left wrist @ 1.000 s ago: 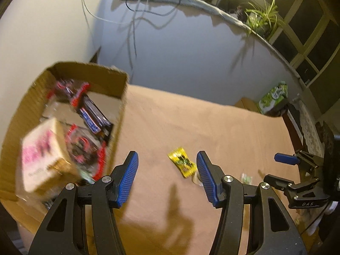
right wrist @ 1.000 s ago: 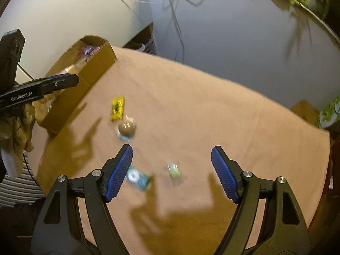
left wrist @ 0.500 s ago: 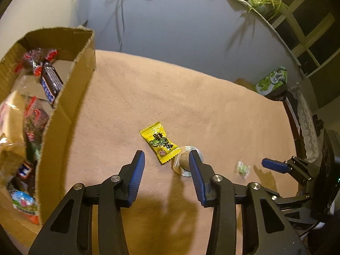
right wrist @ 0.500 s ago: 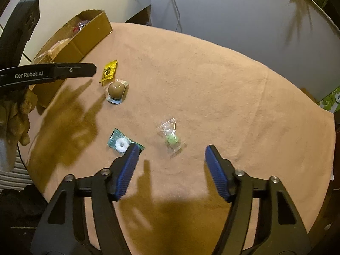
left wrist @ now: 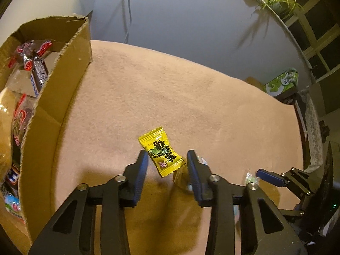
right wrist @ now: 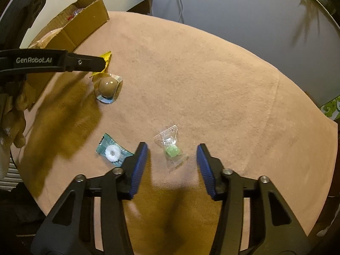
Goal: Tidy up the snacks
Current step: 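Move both tools back over the yellow candy and remaining snacks, then grasp the yellow candy with the left gripper while the right grasps the small green candy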
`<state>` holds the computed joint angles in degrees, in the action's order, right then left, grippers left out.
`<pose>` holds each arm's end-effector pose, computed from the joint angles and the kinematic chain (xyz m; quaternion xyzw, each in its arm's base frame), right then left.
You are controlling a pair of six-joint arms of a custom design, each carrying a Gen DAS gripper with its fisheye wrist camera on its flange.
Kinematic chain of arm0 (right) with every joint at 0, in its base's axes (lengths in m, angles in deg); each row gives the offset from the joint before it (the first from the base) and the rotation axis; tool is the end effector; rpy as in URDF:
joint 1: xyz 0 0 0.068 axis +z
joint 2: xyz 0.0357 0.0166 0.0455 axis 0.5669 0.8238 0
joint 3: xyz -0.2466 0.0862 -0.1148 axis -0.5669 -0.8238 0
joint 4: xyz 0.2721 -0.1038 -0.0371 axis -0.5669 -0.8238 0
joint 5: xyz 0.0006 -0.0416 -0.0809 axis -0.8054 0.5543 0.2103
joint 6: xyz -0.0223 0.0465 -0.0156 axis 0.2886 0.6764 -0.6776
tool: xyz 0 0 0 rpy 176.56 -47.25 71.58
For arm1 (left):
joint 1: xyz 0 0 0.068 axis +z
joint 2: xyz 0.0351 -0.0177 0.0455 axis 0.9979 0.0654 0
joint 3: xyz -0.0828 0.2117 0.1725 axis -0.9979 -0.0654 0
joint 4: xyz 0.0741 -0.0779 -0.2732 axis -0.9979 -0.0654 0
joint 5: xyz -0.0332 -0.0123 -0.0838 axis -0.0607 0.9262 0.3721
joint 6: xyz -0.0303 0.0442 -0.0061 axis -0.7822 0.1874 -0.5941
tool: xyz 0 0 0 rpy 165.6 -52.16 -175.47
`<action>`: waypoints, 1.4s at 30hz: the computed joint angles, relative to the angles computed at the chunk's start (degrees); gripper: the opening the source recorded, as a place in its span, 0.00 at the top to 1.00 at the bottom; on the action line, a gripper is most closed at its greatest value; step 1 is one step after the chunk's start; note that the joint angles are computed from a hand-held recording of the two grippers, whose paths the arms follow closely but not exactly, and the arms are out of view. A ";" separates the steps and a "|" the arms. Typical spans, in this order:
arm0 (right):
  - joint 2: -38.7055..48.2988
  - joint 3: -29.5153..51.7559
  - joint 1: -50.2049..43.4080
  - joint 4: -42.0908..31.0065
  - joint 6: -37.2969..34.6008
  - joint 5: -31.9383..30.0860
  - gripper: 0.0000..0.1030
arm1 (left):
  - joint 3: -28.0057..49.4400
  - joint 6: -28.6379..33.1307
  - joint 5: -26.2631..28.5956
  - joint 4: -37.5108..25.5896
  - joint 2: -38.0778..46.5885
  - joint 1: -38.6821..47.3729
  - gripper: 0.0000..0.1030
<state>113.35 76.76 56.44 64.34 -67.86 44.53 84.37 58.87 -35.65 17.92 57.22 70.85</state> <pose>0.2308 0.0938 0.0864 -0.1701 0.9759 0.0420 0.1299 0.2759 -0.0853 0.0840 0.0331 0.9714 -0.1713 0.1610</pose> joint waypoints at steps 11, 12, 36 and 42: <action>3.14 2.10 0.61 -0.20 -1.25 0.95 0.70 | 0.88 1.59 -5.70 0.56 1.50 -3.52 0.82; 3.17 2.14 0.63 -0.21 -1.38 0.95 0.71 | 1.00 1.61 -5.73 0.64 1.66 -3.59 0.82; 2.40 2.25 -1.13 -0.71 -3.18 -0.46 0.78 | 4.01 2.00 -6.51 1.64 4.02 -5.14 0.67; 4.36 3.39 -1.14 -0.54 -2.86 -0.57 0.78 | 4.59 2.76 -8.58 3.36 5.96 -6.01 0.78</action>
